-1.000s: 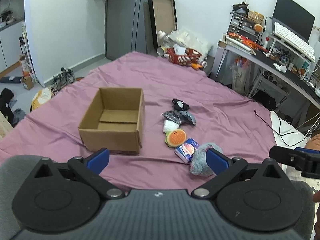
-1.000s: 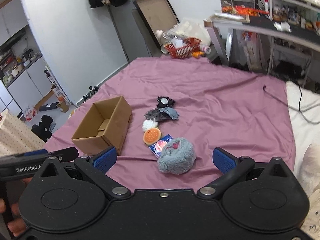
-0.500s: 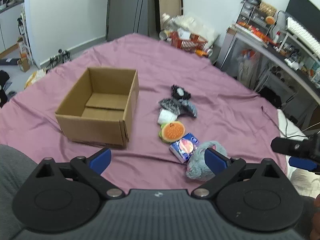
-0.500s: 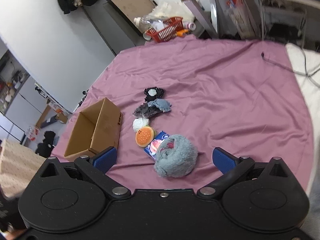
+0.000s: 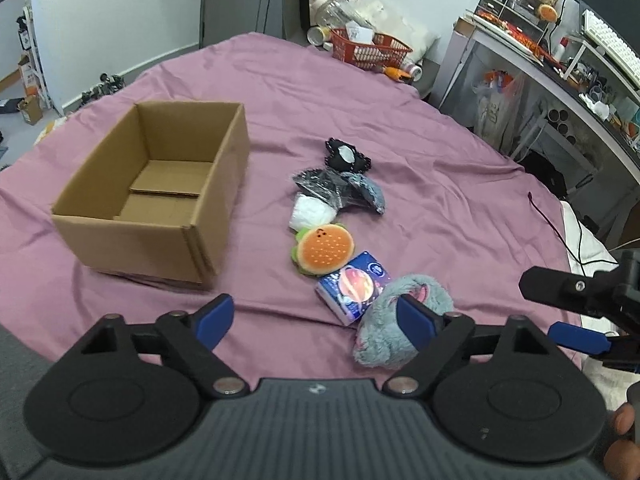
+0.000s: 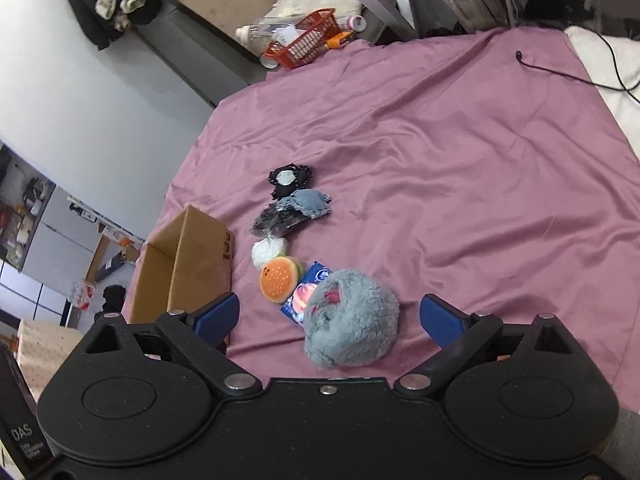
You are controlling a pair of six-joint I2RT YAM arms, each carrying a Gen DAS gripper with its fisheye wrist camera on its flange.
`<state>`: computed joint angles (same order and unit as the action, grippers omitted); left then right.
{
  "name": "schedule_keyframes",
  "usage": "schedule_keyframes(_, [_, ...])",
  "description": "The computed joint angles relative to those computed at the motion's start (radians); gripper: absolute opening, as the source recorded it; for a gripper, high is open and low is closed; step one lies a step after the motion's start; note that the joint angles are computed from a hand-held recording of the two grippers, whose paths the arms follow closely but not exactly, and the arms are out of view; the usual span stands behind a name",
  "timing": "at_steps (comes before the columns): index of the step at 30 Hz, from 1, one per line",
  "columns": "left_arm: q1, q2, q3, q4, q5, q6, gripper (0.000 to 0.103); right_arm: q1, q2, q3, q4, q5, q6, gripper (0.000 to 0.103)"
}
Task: Organize soft objects
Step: 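Reach the left gripper to the grey-blue plush ball and close on it, then carry the plush ball with the left gripper over the cardboard box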
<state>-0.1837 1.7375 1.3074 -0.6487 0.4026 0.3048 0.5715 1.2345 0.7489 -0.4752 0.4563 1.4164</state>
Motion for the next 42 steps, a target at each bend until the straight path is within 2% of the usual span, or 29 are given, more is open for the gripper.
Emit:
schedule_keyframes(6, [-0.048, 0.042, 0.01, 0.01, -0.022, -0.037, 0.071, -0.07, -0.03, -0.118, 0.172, -0.091, 0.014, 0.095])
schedule_keyframes(9, [-0.069, 0.067, 0.015, 0.02, -0.028, -0.058, 0.065, -0.1, -0.035, -0.168, 0.242, -0.131, 0.029, 0.087])
schedule_keyframes(12, [-0.09, 0.098, 0.031, 0.021, -0.041, -0.081, 0.057, -0.141, -0.02, -0.208, 0.314, -0.197, 0.045, 0.075])
schedule_keyframes(17, [-0.118, 0.146, 0.051, 0.018, -0.047, -0.113, 0.054, -0.193, 0.051, -0.214, 0.385, -0.279, 0.032, 0.064])
schedule_keyframes(20, [-0.127, 0.183, 0.073, 0.007, -0.032, -0.135, 0.05, -0.223, 0.093, -0.212, 0.402, -0.315, 0.043, 0.058])
schedule_keyframes(24, [-0.145, 0.225, 0.095, 0.011, -0.031, -0.168, 0.045, -0.238, 0.144, -0.196, 0.406, -0.337, 0.055, 0.054])
schedule_keyframes(27, [-0.155, 0.263, 0.121, -0.007, -0.019, -0.188, 0.045, -0.254, 0.184, -0.181, 0.407, -0.355, 0.057, 0.052])
schedule_keyframes(29, [-0.159, 0.291, 0.139, -0.024, -0.013, -0.201, 0.044, -0.267, 0.214, -0.172, 0.416, -0.374, 0.063, 0.046])
schedule_keyframes(32, [-0.158, 0.327, 0.156, -0.042, 0.011, -0.226, 0.035, -0.278, 0.265, -0.154, 0.434, -0.404, 0.062, 0.042])
schedule_keyframes(36, [-0.154, 0.342, 0.15, -0.023, 0.04, -0.256, 0.02, -0.265, 0.303, -0.119, 0.413, -0.378, 0.049, 0.033])
schedule_keyframes(38, [-0.157, 0.33, 0.138, -0.01, 0.033, -0.258, 0.018, -0.256, 0.295, -0.119, 0.416, -0.365, 0.027, 0.028])
schedule_keyframes(42, [-0.152, 0.287, 0.115, -0.003, 0.02, -0.258, 0.018, -0.228, 0.247, -0.121, 0.398, -0.329, 0.014, 0.025])
